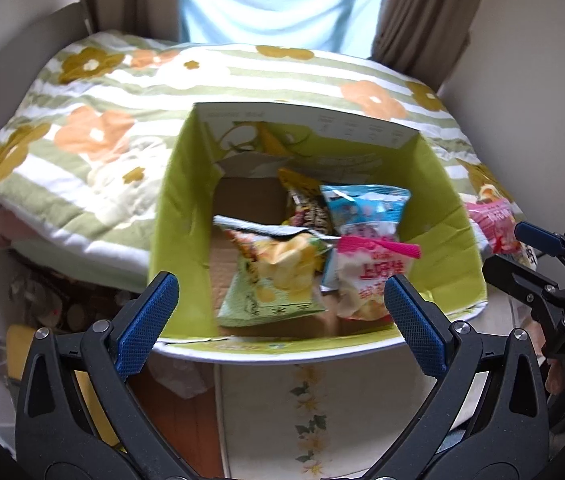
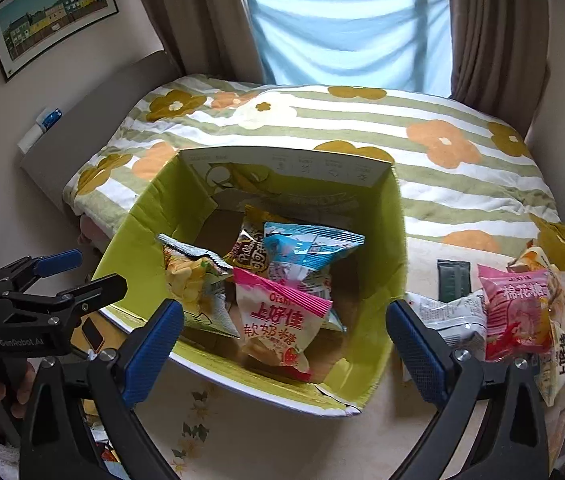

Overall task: Organize snacks
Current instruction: 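Carry both bags over the box and open both tools to drop them in, then move both tools to the remaining pile beside the box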

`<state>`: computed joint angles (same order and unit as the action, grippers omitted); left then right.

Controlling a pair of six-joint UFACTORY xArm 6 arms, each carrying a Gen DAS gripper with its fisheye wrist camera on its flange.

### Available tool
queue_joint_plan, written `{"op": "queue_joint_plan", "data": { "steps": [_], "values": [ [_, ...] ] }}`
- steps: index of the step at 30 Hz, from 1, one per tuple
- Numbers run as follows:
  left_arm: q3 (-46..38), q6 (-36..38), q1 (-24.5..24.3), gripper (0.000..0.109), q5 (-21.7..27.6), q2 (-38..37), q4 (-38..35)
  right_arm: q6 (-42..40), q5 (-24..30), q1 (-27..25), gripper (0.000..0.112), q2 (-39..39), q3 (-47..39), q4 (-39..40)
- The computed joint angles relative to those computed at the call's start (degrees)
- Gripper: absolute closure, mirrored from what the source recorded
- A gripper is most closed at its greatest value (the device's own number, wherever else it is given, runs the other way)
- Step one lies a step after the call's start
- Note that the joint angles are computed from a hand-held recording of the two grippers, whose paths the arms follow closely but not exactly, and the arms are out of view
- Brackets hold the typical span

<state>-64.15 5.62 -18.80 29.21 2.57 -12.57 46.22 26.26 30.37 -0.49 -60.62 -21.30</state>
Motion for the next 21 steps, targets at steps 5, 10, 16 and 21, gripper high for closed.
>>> {"op": "queue_joint_plan", "data": {
  "steps": [5, 10, 16, 21],
  "values": [
    [-1.84, 2.29, -2.82, 0.007, 0.17, 0.84, -1.46, 8.09, 2.87, -1.05, 0.011, -6.09, 4.78, -7.50],
    [-3.98, 0.53, -6.29, 0.007, -0.29, 1.88, 0.02, 12.58, 6.32, -2.54, 0.011, -13.49, 10.53, -12.98],
    [-7.35, -10.00, -11.93, 0.007, -1.56, 4.12, 8.75, 9.54, 5.70, -8.25, 0.011, -23.49, 19.80, -11.93],
    [-13.87, -18.61, -17.41, 0.007, 0.88, 8.75, 14.15, -0.30, 3.75, -15.24, 0.011, -29.87, 26.07, -5.19]
  ]
}}
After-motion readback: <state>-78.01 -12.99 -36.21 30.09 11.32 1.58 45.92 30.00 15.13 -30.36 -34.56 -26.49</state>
